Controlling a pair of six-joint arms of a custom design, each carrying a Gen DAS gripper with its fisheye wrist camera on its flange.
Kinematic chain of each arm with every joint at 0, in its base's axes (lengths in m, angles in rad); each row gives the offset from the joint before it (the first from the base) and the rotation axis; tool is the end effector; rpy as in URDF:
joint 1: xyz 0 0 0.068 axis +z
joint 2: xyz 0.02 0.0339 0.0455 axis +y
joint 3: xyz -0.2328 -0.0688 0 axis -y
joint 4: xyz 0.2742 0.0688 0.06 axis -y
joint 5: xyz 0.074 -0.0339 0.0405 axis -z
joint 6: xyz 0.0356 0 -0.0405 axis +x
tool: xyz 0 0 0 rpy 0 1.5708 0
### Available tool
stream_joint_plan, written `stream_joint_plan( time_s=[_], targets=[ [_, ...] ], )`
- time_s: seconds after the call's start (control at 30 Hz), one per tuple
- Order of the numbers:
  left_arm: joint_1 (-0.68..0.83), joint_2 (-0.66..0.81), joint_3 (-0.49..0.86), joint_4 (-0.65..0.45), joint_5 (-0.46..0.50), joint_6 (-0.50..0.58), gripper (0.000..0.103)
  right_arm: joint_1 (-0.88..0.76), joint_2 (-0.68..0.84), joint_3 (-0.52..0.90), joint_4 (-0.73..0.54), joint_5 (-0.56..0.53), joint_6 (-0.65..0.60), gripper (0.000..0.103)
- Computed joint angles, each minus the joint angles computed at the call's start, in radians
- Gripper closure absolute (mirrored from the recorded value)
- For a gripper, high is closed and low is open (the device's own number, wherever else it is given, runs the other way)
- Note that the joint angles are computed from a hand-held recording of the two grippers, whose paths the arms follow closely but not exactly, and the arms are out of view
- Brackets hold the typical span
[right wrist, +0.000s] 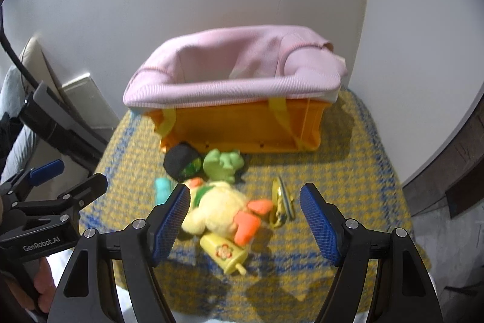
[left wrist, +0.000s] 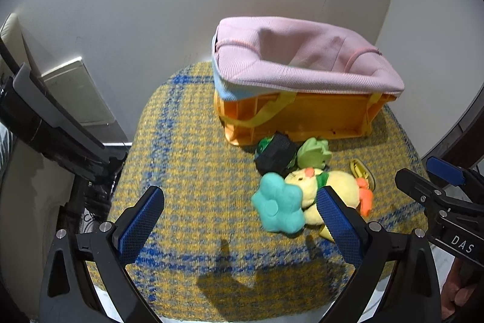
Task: Organize objects
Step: 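Move both tools back down toward the remaining toy pile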
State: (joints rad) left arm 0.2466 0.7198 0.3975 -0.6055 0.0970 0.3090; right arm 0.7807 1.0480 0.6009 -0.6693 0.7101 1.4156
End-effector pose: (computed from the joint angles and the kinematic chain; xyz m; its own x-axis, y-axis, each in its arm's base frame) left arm 0.1848 0.0430 0.1494 -0.7961 0.1117 -0.5948 0.0582 0.9924 0.1085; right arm 0.1735 0.1392 0.1600 -0.4251 0.6334 -0.6466 0.5796 0.7392 0.3431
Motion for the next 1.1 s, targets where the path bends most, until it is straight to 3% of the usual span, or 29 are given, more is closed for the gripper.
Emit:
stream_joint_plan(
  time_s=[0.27, 0.3, 0.6, 1.1],
  targets=[
    [0.079, 0.017, -0.076, 0.048, 0.033, 0.058, 0.0, 0.02, 0.156, -0.003, 0.137, -0.054, 0.032, 0.028],
    [0.089, 0.02, -0.087, 0.058, 0.037, 0.067, 0.0, 0.026, 0.194, 0.016, 0.13, -0.052, 0.079, 0.028],
    [0.162, 0.11, -0.156, 0.171, 0.044, 0.129, 0.0, 0.011, 0.373, 0.042, 0.285, -0.124, 0.067, 0.028],
    [0.21, 0.328, -0.145, 0.332, 0.049, 0.17, 0.0, -0.048, 0.591, 0.122, 0.416, -0.196, 0.08, 0.028]
  ],
)
